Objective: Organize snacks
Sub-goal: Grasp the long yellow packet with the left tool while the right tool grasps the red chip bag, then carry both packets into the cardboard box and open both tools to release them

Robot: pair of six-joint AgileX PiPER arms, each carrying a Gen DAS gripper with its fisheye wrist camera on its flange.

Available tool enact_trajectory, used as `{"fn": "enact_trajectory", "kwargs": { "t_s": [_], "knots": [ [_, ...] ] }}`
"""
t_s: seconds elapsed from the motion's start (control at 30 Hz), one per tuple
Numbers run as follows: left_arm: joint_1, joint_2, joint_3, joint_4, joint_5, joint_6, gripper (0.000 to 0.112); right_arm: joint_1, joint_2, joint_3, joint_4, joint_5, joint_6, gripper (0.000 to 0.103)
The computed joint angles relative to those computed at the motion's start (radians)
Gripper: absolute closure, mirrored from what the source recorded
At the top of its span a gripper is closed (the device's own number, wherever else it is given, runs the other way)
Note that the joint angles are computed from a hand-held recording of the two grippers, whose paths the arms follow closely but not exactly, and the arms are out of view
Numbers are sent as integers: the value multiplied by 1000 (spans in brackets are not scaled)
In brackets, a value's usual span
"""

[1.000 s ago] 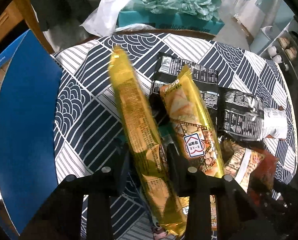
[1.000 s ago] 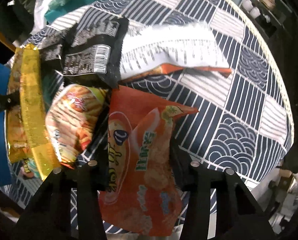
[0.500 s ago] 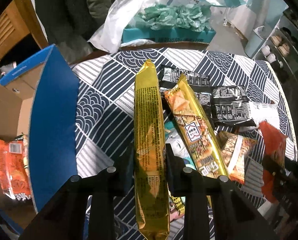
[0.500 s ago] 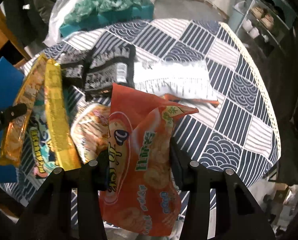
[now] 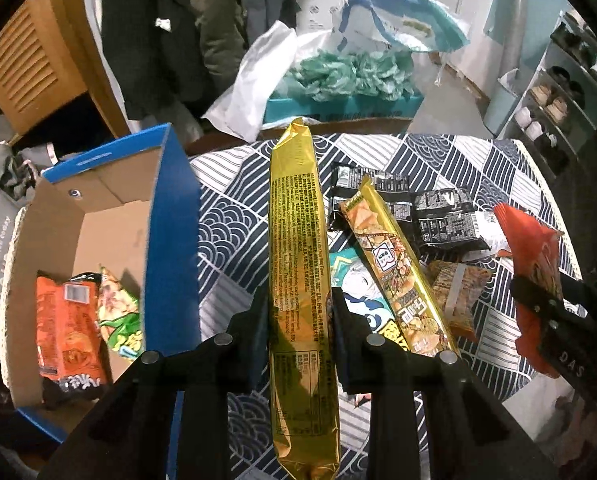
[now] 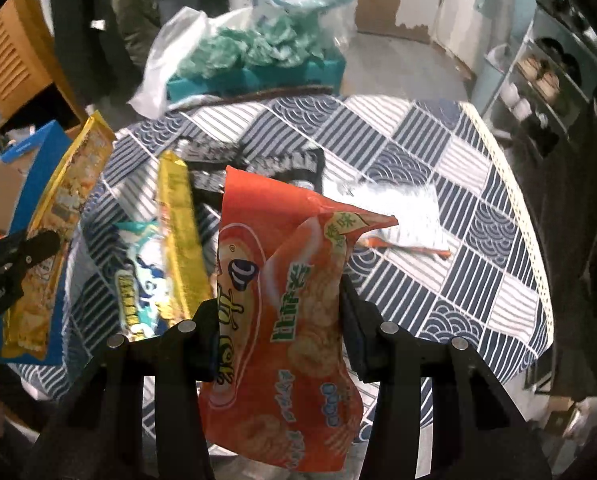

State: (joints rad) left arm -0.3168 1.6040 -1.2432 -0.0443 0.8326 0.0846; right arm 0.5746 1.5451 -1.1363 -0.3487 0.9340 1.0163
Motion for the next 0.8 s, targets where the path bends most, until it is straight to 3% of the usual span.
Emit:
{"fn": "enact_trajectory", "kwargs": {
  "t_s": [0.8],
  "knots": [
    [283, -147, 28, -195, 57, 253, 84, 171, 195, -419, -42, 122, -57, 57]
  ]
}}
